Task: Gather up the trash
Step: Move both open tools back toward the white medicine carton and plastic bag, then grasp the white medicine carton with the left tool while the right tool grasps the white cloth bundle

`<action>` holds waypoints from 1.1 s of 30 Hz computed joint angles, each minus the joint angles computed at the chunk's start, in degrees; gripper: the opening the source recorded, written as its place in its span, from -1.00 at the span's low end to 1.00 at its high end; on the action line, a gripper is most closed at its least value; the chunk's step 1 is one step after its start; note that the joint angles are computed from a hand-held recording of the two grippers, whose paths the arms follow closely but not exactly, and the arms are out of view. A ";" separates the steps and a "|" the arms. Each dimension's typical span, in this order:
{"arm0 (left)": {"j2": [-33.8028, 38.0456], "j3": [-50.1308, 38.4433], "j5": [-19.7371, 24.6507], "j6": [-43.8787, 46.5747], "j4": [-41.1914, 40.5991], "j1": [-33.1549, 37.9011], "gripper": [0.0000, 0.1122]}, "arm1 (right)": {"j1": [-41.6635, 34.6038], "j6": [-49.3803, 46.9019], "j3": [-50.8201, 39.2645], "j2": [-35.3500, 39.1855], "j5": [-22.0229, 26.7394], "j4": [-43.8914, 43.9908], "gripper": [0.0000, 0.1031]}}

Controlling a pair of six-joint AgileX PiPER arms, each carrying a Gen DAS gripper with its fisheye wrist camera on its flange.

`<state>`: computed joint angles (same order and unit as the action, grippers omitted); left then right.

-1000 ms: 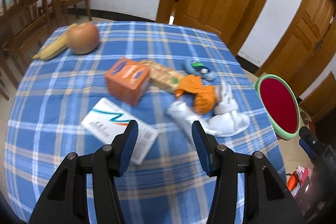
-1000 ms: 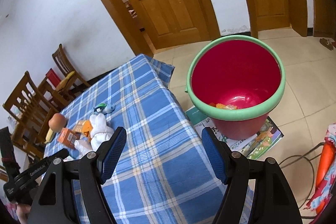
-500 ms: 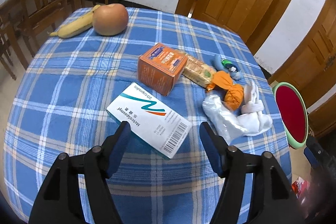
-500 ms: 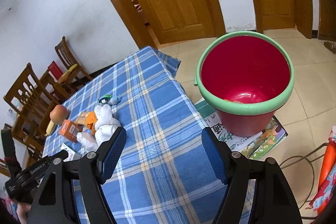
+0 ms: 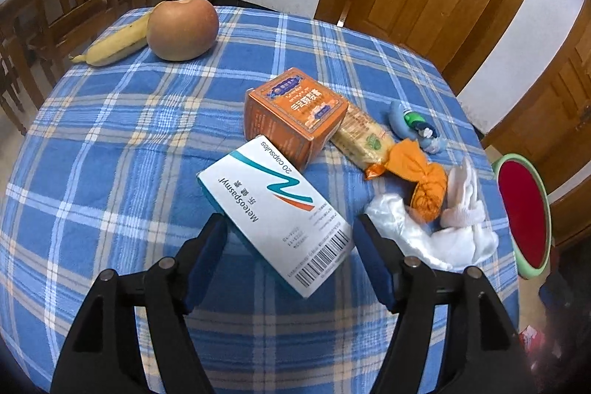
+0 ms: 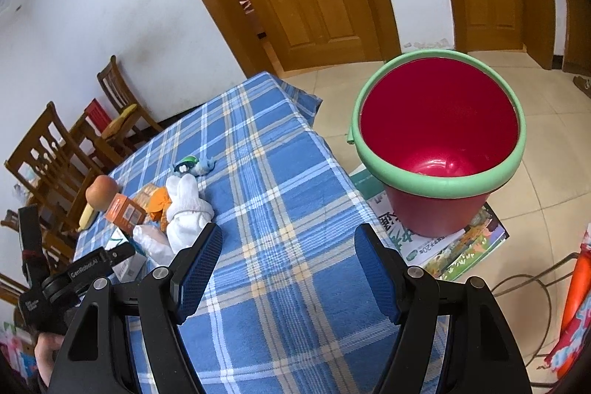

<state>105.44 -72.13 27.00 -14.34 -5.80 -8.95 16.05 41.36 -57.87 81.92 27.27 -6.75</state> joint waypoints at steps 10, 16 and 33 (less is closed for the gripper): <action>4.94 -6.43 1.48 -8.31 6.81 -0.82 0.31 | 1.54 -1.54 -1.52 2.03 0.42 0.80 0.46; 6.28 -7.55 1.63 -13.23 13.89 -2.46 0.33 | 1.83 -1.94 -2.53 3.22 0.79 0.94 0.46; -2.12 4.52 -5.93 5.41 3.06 0.61 0.09 | 4.40 -10.34 -8.24 8.99 0.58 6.66 0.46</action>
<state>103.32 -67.61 21.07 -8.92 -2.75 -8.34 20.45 31.02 -66.10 90.91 27.84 -0.09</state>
